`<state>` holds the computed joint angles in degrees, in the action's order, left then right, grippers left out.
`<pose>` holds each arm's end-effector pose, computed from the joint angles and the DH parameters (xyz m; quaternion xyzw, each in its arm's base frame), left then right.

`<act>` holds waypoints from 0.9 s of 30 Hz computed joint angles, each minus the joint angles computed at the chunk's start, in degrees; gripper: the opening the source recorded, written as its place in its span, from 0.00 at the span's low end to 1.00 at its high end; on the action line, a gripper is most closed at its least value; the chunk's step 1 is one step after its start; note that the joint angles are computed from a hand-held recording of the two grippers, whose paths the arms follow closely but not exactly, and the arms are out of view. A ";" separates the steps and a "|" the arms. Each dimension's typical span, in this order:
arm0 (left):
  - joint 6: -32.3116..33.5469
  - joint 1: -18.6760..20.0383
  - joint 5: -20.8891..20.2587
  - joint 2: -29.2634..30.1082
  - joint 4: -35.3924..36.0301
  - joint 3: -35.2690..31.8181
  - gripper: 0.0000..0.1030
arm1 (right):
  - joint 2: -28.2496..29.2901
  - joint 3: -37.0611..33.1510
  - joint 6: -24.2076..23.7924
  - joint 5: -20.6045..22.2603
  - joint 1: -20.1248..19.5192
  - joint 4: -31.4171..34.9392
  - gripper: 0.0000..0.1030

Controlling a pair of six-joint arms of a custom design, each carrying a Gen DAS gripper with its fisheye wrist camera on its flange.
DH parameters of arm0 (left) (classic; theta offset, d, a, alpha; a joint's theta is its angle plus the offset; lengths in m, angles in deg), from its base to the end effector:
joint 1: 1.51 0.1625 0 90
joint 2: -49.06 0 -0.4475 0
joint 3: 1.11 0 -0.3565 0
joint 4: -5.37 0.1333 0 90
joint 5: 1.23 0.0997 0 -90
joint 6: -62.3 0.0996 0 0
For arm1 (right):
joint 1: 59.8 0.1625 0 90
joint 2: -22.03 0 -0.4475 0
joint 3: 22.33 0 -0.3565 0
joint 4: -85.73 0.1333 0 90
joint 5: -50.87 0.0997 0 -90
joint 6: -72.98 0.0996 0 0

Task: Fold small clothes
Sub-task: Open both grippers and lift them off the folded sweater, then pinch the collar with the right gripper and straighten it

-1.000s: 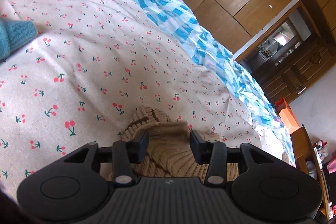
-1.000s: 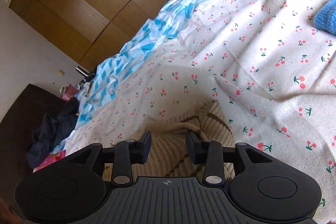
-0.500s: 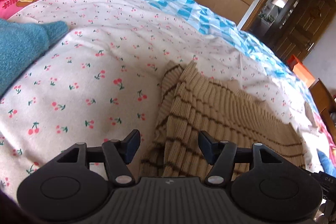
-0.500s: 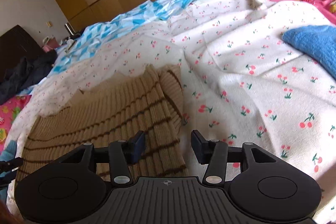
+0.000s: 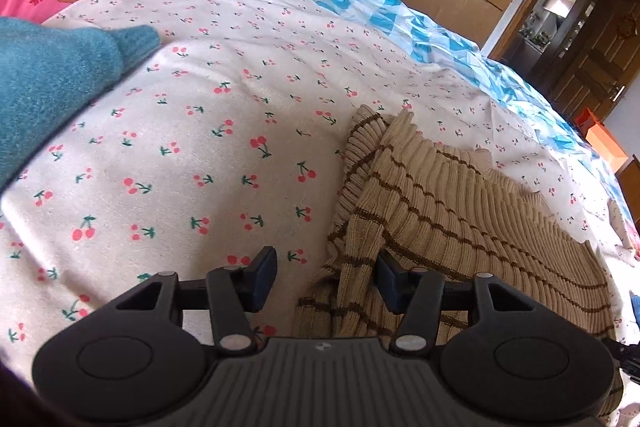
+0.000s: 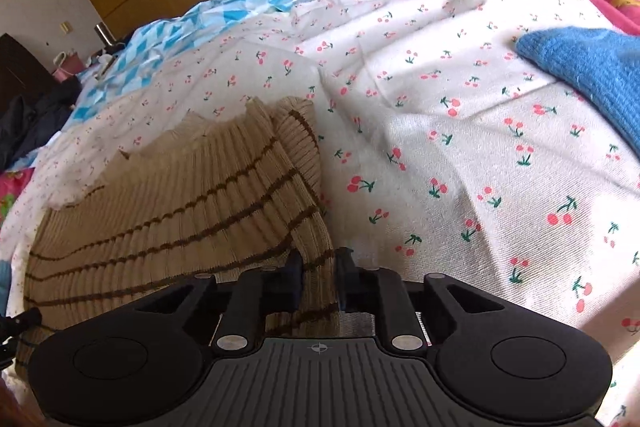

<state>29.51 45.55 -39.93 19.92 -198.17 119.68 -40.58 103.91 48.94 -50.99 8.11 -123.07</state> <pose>-0.1836 -0.5071 0.0034 -0.0036 0.8889 -0.3960 0.2305 -0.0839 -0.5068 0.2666 -0.0328 -0.8823 0.3879 0.2647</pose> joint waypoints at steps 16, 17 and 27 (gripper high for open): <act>-0.73 -2.17 8.31 3.06 -8.61 2.58 0.57 | 5.72 -4.31 -9.39 -3.88 9.94 -4.84 0.24; 0.04 -2.30 8.18 3.32 -10.09 2.69 0.57 | 6.55 -5.01 -9.65 -3.66 10.40 -3.59 0.24; 5.62 -2.52 7.69 5.02 -19.21 2.91 0.57 | 15.73 -16.16 -4.84 -4.89 14.16 10.13 0.36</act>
